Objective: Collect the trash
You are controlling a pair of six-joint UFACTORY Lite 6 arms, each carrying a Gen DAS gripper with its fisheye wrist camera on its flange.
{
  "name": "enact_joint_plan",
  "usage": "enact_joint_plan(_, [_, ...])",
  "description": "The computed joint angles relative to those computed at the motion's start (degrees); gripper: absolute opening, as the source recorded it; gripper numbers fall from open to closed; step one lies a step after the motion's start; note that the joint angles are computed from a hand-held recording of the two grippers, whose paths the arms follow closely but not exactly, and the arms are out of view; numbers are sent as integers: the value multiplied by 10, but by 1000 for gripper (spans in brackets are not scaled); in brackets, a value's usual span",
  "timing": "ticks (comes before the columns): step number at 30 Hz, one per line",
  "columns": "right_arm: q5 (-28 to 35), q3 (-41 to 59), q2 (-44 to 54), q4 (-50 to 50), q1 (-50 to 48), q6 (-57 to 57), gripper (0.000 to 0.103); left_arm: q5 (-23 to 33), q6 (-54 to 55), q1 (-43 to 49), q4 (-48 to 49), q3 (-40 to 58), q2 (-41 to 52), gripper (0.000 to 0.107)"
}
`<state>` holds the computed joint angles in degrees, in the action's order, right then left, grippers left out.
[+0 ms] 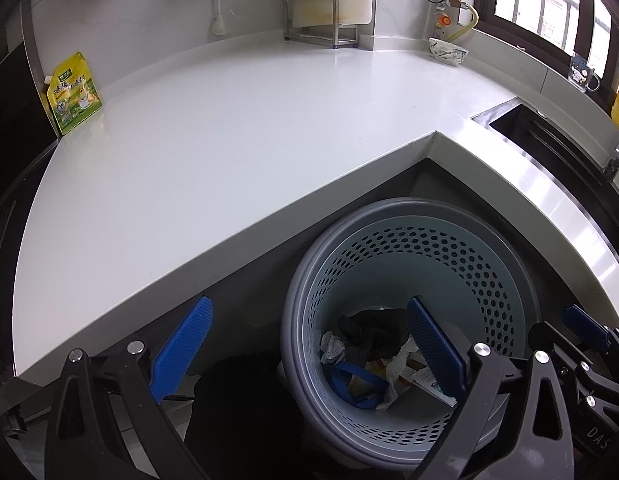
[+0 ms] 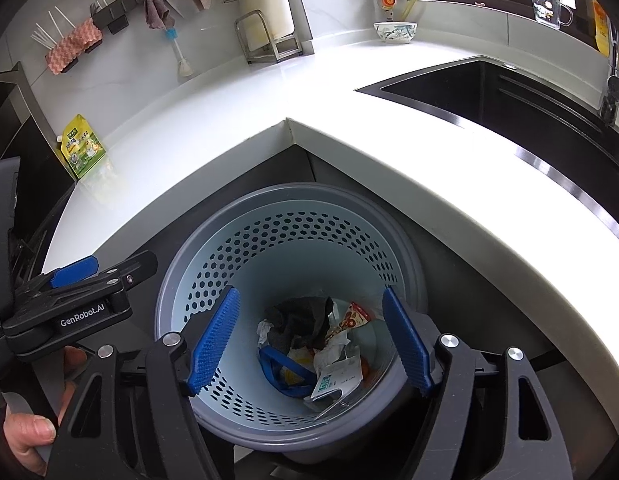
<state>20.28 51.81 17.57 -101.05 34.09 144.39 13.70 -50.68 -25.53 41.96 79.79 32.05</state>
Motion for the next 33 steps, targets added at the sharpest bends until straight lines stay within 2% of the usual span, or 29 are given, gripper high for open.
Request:
enact_joint_plan(3, [1, 1, 2, 0, 1, 1, 71, 11, -48, -7, 50, -1, 0, 96])
enact_joint_plan(7, [0, 1, 4, -4, 2, 6, 71, 10, -68, -8, 71, -7, -6, 96])
enact_joint_plan(33, [0, 10, 18, -5, 5, 5, 71, 1, -50, -1, 48, -12, -11, 96])
